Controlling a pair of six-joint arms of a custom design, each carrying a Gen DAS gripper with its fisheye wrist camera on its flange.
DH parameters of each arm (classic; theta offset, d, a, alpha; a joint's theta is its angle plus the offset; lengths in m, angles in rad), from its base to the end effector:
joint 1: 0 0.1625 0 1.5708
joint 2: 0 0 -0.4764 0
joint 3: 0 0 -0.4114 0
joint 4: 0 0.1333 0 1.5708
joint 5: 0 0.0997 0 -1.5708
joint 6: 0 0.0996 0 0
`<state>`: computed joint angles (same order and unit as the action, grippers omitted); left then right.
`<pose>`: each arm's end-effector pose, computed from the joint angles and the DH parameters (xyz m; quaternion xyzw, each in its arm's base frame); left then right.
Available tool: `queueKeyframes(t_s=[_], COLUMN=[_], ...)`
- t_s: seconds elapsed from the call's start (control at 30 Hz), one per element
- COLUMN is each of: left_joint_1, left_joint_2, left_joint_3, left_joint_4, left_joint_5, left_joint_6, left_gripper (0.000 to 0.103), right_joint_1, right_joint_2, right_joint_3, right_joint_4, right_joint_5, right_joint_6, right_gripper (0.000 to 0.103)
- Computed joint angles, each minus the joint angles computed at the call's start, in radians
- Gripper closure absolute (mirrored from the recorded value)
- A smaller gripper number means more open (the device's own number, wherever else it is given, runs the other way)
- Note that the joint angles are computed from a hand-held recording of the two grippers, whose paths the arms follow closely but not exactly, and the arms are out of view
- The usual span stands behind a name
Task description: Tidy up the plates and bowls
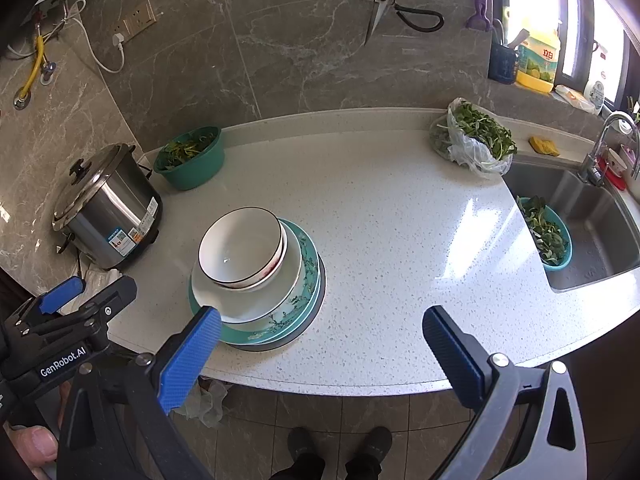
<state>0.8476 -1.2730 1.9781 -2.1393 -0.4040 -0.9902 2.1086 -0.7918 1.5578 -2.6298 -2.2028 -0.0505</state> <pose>-0.1931 -0.5585 0.2989 -0.0736 0.8302 -0.3780 0.4030 0.4481 -0.6059 0.1682 0.2292 -0.9131 0.2088 0.2649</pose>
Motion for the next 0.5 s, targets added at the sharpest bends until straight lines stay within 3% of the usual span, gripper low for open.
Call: queueKeyframes(t_s=[0.5], left_joint_1=[-0.005], left_joint_2=[-0.001], left_joint_3=[0.004], left_joint_4=[0.018], left_joint_5=[0.001], left_joint_6=[-0.021], left_gripper=[0.003], right_joint_1=[-0.003], right_joint_2=[-0.006], right_joint_3=[0.017], right_joint_4=[-0.002], right_joint_5=[0.001], right_joint_6=[0.001], right_gripper=[0.0])
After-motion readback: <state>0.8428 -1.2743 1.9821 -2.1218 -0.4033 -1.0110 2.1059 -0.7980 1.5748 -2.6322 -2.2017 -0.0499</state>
